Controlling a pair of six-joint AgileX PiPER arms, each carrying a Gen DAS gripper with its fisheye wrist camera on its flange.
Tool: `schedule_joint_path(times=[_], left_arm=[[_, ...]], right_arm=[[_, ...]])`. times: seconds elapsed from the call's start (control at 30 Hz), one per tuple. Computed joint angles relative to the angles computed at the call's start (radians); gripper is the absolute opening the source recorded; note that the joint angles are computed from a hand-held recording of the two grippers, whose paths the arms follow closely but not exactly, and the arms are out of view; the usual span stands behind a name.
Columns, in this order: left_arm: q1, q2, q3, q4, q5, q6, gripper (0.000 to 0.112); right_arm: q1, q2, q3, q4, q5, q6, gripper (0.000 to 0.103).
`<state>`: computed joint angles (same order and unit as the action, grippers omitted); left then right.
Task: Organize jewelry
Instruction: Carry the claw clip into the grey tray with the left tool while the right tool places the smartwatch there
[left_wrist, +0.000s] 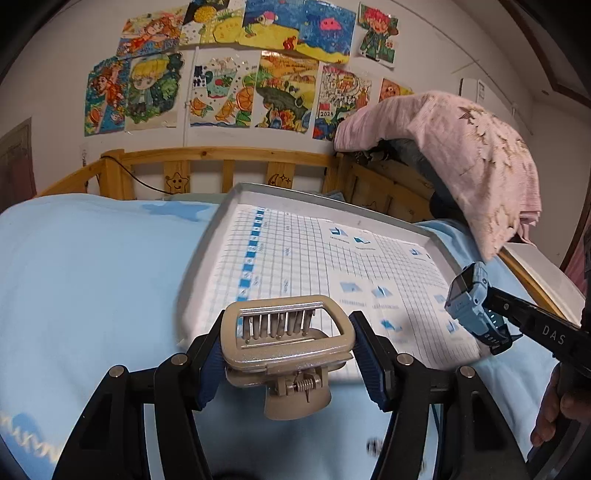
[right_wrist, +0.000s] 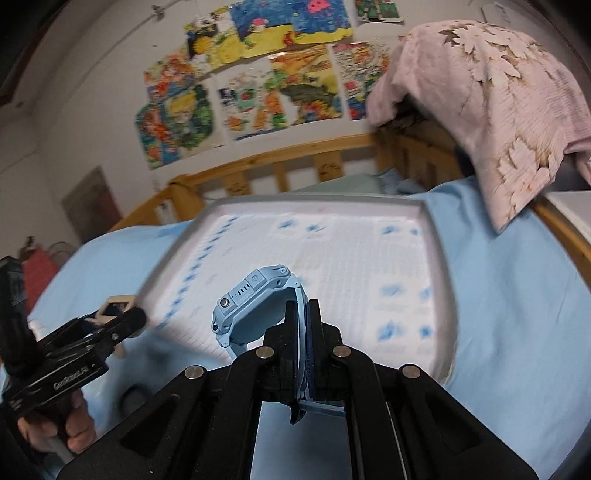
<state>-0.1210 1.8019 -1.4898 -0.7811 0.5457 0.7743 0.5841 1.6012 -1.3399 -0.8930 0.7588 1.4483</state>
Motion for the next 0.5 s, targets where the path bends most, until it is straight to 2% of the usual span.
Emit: schedule_joint_path(times=[0.1, 0.2, 0.33, 0.4, 0.5], left_arm=[[-0.040, 0.068, -0.069, 0.090, -0.004, -0.091, 0.060], [-0.055, 0.109, -0.101, 0.144, 0.007, -0.147, 0.060], [-0.050, 0.097, -0.055, 0.067, -0.023, -0.058, 0.065], [-0.050, 0.089, -0.038, 0.043, -0.043, -0.021, 0.078], [-0.039, 0.077, -0.016, -0.022, -0.065, 0.024, 0.082]], right_arm=[[-0.073, 0.080, -0.081, 0.064, -0.029, -0.064, 0.004], [-0.088, 0.135, -0.098, 0.080, -0.051, -0.055, 0.004], [-0.084, 0.170, -0.077, 0.067, -0.074, -0.013, 0.009], [-0.080, 0.175, -0.064, 0.046, -0.081, 0.013, 0.009], [-0.077, 0.160, -0.033, 0.010, -0.092, 0.059, 0.010]])
